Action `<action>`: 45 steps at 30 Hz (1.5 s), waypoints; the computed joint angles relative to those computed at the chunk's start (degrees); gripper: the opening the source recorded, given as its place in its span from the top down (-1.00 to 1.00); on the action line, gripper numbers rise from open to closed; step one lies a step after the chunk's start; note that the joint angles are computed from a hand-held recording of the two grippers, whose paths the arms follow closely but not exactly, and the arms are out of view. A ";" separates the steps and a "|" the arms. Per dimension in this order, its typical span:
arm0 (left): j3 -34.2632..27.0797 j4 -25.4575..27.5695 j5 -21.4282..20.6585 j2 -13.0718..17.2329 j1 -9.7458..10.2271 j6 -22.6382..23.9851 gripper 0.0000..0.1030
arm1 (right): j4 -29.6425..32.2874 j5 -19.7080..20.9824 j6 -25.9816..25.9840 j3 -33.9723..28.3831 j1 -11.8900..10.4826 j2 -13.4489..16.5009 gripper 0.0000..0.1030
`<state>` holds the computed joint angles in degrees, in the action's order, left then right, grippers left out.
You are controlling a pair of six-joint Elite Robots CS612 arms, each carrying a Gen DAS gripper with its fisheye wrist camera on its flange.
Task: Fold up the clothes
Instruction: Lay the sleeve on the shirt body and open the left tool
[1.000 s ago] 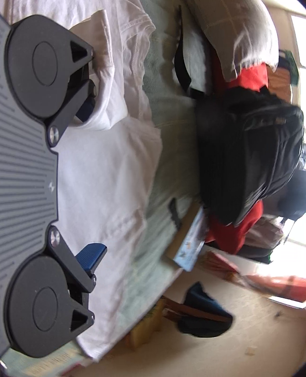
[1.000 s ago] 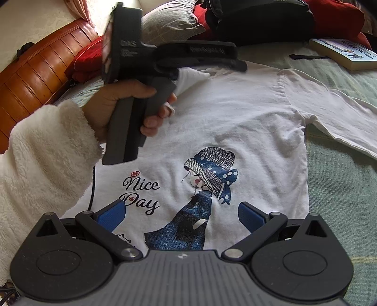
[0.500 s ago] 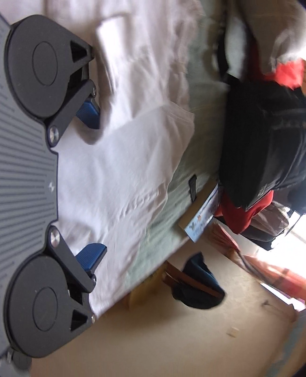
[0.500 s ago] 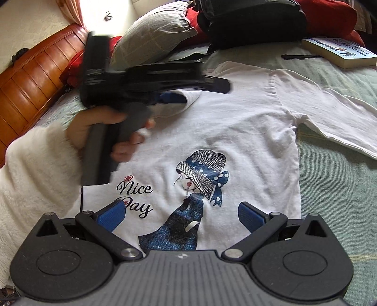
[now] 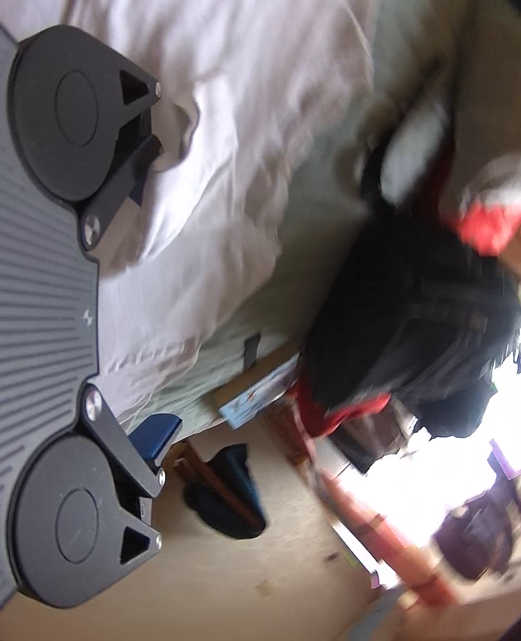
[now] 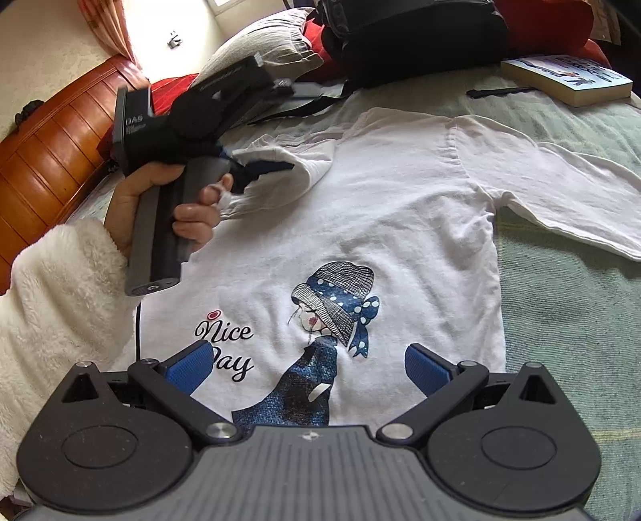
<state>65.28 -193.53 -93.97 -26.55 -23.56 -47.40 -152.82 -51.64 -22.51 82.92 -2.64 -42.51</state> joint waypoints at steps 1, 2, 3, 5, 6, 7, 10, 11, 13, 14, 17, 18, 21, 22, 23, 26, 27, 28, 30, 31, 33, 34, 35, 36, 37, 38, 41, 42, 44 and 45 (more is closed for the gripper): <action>-0.74 0.01 -0.47 0.23 -0.27 2.03 -0.98 | 0.05 -0.13 0.09 -0.02 0.03 0.01 -1.00; -1.49 0.61 -1.24 0.38 -0.52 4.60 -0.99 | 0.09 -0.26 0.19 -0.03 0.07 0.01 -1.00; -2.24 1.44 -2.02 0.50 -0.78 7.31 -0.99 | 0.02 -0.53 0.14 0.03 0.12 -0.02 -1.00; -3.31 4.06 -4.04 0.45 -1.16 12.70 -0.99 | -0.21 -0.87 -0.07 0.18 0.16 -0.13 -1.00; -2.91 4.72 -4.87 0.06 -1.23 14.24 -0.99 | -0.49 -0.99 0.01 0.28 0.14 -0.19 -1.00; -2.53 5.44 -5.68 -0.32 -1.30 15.80 -0.99 | -0.87 -1.08 0.07 0.43 0.08 -0.27 -1.00; -0.30 6.73 -6.98 -2.01 -1.37 19.64 -0.99 | -1.99 -1.74 0.64 0.46 -0.10 -0.27 -1.00; 1.35 6.85 -6.25 -3.10 -1.37 20.66 -0.99 | -2.27 -2.00 0.92 0.35 -0.13 -0.19 -1.00; 5.17 7.31 -4.82 -5.72 -1.23 23.21 -0.99 | -2.59 -2.43 1.23 -0.04 -0.14 0.07 -1.00; 7.26 7.26 -4.02 -7.09 -1.10 24.31 -0.99 | -2.77 -2.62 1.29 -0.22 -0.11 0.19 -1.00; 13.82 7.06 -0.18 -11.10 -0.92 27.19 -0.99 | -2.56 -2.44 0.74 -0.81 0.07 0.49 -1.00; 16.07 6.90 1.46 -12.35 -0.91 28.16 -0.99 | -2.54 -2.49 0.39 -0.93 0.17 0.53 -1.00; 22.41 7.25 6.91 -15.53 -1.02 30.79 -0.99 | -2.65 -2.94 -0.86 -1.39 0.61 0.66 -1.00; 24.09 7.62 8.79 -16.28 -1.04 31.53 -0.99 | -2.57 -2.99 -1.35 -1.66 0.75 0.77 -1.00; 25.39 7.85 10.04 -16.74 -0.91 31.59 -0.99 | -2.44 -3.00 -1.69 -1.98 0.89 0.90 -1.00; 27.25 8.04 11.95 -16.83 -0.19 30.19 -0.99 | -1.86 -3.05 -1.93 -3.22 1.39 1.36 -1.00; 27.40 8.18 12.80 -16.63 0.02 29.86 -0.99 | -1.67 -2.85 -1.95 -3.60 1.57 1.50 -1.00; 27.48 8.38 13.47 -16.39 0.24 29.48 -0.99 | -1.48 -2.60 -1.94 -3.96 1.75 1.63 -1.00; 27.35 9.07 13.00 -15.87 0.76 28.20 -0.98 | -1.10 -2.08 -1.94 -4.69 2.12 1.89 -1.00; 27.50 8.72 12.73 -15.59 0.90 27.94 -0.98 | -0.91 -1.82 -1.94 -5.06 2.30 2.03 -1.00; 28.33 7.26 12.66 -15.55 0.85 28.61 -0.98 | -0.52 -1.73 -2.23 -5.63 2.67 2.21 -1.00; 28.89 6.32 12.75 -15.68 0.72 29.30 -0.98 | -0.33 -2.02 -2.62 -5.76 2.86 2.22 -1.00; 29.39 5.43 12.72 -15.86 0.63 29.87 -0.98 | -0.19 -2.46 -2.94 -5.94 3.05 2.29 -1.00; 29.74 4.22 12.32 -16.11 0.67 30.12 -0.98 | -0.06 -2.93 -3.24 -6.14 3.25 2.38 -1.00; 29.97 1.82 11.86 -16.15 0.82 30.53 -0.98 | 0.12 -3.33 -3.38 -6.40 3.43 2.49 -1.00; 30.04 -0.51 11.56 -16.12 0.97 30.94 -0.98 | 0.21 -3.72 -3.33 -6.79 3.64 2.68 -1.00; 28.32 -5.72 12.21 -15.17 1.80 31.48 -0.98 | 0.17 -4.54 -3.14 -8.14 4.36 3.36 -1.00; 27.30 -6.41 11.97 -14.59 2.31 30.81 -0.98 | -0.07 -4.66 -3.20 -8.57 4.62 3.58 -1.00; 25.33 -4.63 12.50 -13.59 3.07 28.29 -0.98 | -0.14 -4.40 -3.64 -9.52 5.10 4.02 -1.00; 24.48 -2.87 12.68 -13.17 3.43 26.82 -0.98 | 0.08 -4.38 -4.04 -10.03 5.32 4.22 -1.00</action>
<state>89.77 -196.40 -81.29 -39.72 -20.13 -20.58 -152.74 -56.02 -26.54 72.89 2.68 -38.29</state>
